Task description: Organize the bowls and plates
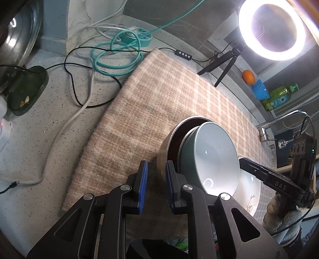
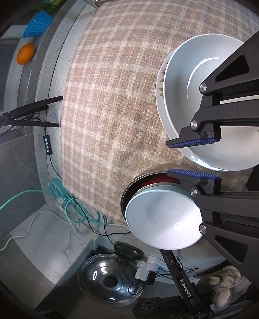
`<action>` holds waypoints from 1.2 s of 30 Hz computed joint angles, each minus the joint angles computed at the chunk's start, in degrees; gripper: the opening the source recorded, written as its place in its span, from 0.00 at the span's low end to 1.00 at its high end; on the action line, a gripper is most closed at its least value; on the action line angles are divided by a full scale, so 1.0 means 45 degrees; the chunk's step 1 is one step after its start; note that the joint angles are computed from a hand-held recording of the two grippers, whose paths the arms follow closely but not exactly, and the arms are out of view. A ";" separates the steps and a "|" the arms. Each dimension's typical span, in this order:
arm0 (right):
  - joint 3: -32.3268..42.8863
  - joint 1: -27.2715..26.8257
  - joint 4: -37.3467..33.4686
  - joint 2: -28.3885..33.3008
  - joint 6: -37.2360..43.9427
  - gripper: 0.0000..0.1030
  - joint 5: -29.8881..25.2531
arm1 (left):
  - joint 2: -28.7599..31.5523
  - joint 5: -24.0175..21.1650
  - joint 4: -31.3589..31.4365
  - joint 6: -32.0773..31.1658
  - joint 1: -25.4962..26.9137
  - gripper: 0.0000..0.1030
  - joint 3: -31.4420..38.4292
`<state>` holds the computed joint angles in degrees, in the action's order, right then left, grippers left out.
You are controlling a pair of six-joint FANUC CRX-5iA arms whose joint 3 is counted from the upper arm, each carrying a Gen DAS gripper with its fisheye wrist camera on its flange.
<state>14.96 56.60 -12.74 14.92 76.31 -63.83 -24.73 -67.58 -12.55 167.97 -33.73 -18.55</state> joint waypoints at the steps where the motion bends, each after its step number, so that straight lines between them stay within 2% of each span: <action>1: 0.0042 0.0001 -0.0005 0.0045 -0.0007 0.16 -0.0031 | -0.0012 0.0064 0.0069 -0.0088 0.0059 0.15 -0.0036; 8: 0.0242 -0.0063 -0.0214 0.0201 -0.0030 0.13 -0.0100 | 0.0241 -0.0009 0.0208 -0.0525 0.0223 0.15 0.0090; 11: 0.0493 -0.0275 -0.0774 0.0291 0.0119 0.13 -0.0362 | 0.0313 0.0030 0.0347 -0.0762 0.0309 0.15 0.0060; 21: 0.0672 -0.0121 -0.0713 0.0576 0.0117 0.13 -0.0654 | 0.0317 0.0374 0.0863 -0.1269 0.0696 0.14 -0.0232; 25: 0.0787 -0.0140 -0.1008 0.0719 0.0174 0.09 -0.0887 | 0.0349 0.0402 0.0910 -0.1358 0.0703 0.12 -0.0232; 29: 0.0817 -0.0100 -0.0947 0.0721 0.0080 0.09 -0.0925 | 0.0442 0.0501 0.1047 -0.1551 0.0705 0.11 -0.0228; 36: 0.0776 0.0067 -0.0638 0.0695 -0.0214 0.09 -0.0925 | 0.0598 0.0292 0.0864 -0.1403 0.0569 0.10 -0.0041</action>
